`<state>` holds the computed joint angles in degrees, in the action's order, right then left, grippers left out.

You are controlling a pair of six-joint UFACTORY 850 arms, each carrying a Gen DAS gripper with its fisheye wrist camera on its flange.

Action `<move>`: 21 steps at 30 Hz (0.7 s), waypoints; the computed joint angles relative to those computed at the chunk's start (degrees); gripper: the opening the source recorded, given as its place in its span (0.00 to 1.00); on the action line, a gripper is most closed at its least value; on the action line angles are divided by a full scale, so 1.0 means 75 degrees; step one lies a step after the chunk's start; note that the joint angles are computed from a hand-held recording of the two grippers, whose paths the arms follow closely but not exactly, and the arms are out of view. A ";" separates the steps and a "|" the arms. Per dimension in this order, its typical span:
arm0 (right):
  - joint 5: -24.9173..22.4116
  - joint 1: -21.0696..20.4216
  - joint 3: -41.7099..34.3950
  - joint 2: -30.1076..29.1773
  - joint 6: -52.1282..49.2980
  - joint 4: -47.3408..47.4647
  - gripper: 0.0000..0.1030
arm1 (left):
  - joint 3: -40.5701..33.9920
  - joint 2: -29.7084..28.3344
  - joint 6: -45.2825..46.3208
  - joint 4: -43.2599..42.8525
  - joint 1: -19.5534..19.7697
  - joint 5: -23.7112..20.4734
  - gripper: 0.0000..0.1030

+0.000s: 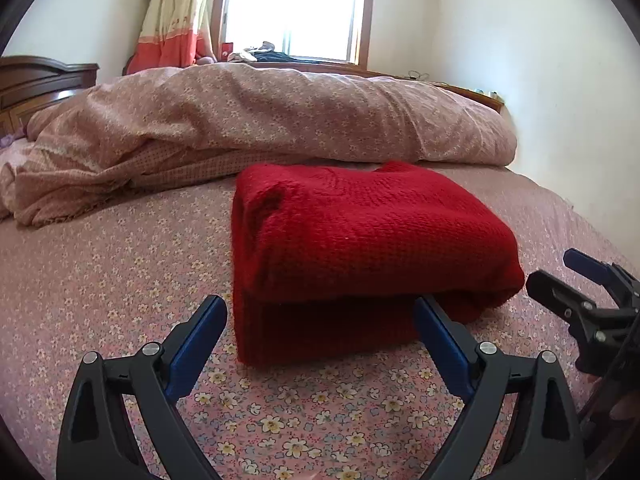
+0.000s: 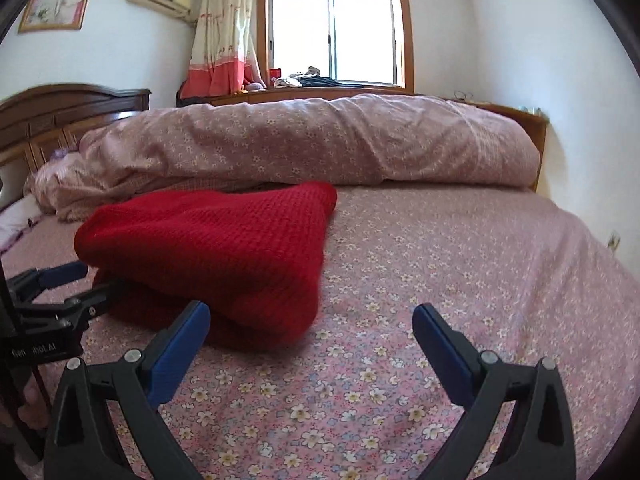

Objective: Fold small clothes

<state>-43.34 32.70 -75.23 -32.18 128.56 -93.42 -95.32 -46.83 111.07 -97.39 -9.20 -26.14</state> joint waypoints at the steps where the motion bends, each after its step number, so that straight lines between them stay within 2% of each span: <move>1: 0.0035 -0.0014 0.0033 0.0021 0.0088 -0.0069 1.00 | 0.0007 0.0003 0.0079 -0.0048 -0.0015 0.0022 0.88; 9: -0.0045 0.0061 -0.0215 -0.0161 -0.0554 0.0086 1.00 | -0.0096 -0.0064 -0.0162 0.0100 -0.0012 0.0042 0.88; 21: -0.0001 0.0082 -0.0297 -0.0214 -0.0643 0.0204 1.00 | -0.0071 -0.0054 -0.0076 0.0039 -0.0002 0.0029 0.88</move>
